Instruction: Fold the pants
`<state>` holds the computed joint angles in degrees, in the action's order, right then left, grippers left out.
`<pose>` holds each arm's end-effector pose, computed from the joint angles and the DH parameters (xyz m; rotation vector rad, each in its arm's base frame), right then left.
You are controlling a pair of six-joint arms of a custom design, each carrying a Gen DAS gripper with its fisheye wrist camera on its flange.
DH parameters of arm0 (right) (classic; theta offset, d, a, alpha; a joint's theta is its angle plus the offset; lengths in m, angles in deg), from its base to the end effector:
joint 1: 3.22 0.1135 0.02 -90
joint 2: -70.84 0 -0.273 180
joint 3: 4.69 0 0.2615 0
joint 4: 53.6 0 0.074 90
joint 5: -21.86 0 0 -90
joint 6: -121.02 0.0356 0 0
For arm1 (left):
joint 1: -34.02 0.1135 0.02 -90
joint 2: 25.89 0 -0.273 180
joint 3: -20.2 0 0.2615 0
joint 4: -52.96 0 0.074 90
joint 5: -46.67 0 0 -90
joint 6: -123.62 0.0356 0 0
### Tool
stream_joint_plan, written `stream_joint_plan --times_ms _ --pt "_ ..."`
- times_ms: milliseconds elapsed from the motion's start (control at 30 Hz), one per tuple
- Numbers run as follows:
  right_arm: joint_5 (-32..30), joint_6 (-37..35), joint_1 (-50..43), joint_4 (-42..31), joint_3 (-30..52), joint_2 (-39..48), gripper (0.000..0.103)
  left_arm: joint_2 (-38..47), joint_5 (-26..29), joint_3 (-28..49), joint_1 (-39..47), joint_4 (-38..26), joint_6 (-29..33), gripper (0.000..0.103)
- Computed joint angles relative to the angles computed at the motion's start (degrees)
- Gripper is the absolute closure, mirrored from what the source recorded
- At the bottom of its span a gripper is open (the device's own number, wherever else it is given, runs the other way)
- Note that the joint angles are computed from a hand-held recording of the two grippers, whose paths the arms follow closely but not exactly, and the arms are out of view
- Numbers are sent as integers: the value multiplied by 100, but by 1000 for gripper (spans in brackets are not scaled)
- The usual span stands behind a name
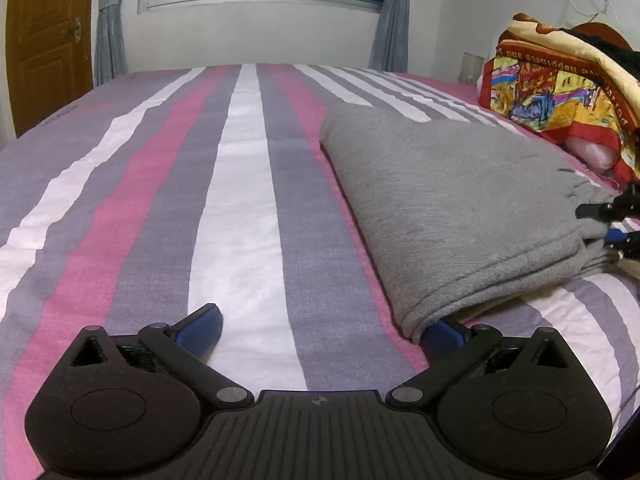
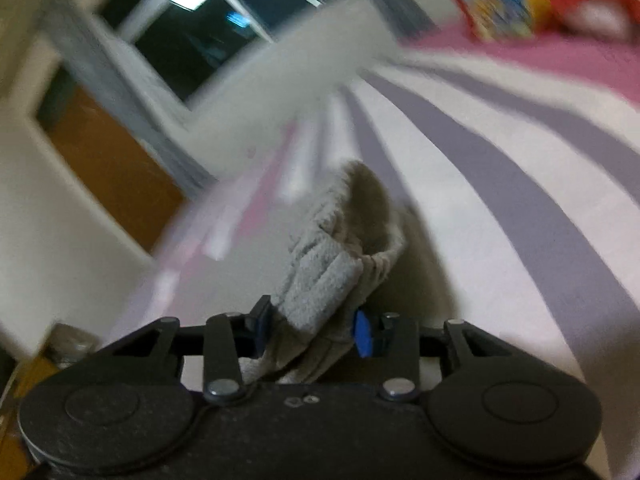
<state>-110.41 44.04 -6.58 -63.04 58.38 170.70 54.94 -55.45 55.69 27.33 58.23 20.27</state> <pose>0.3464 0.0036 0.1534 -0.0256 2.3040 0.9540 0.2428 -0.0210 0.1270 -0.2416 2.2391 0.0529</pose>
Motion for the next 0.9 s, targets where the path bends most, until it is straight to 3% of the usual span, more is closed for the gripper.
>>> stream_joint_plan --times_ms 200,300,367,433,500,567,700,800,833,900 --pt "-621 -47 -228 679 -475 -389 64 55 29 38 30 -4 7 0" --pt "-129 -550 -118 -195 -92 -8 64 12 95 71 28 -158 49 0" --pt "-408 -623 -272 -327 -96 -21 60 -297 308 103 102 -652 244 0" --pt "-417 -818 -444 -552 -118 -302 39 -1042 747 -63 353 -1181 438 0" --pt "-217 -984 -531 -147 -389 -752 24 -1846 1241 -321 752 -1279 359 0" --pt "-278 -1286 -642 19 -458 -976 26 -2052 1443 -367 993 -949 16 0" --pt "136 -1482 -229 196 -136 -768 32 -632 1606 360 972 -137 -616 0" --pt "1087 -1850 237 -321 468 -61 35 830 1676 1316 849 -661 -425 0" --pt "1286 -1879 309 -560 677 180 31 989 1670 1365 864 -546 -370 0" --pt "1028 -1776 179 -917 990 344 26 989 1799 1593 958 -735 -407 0"
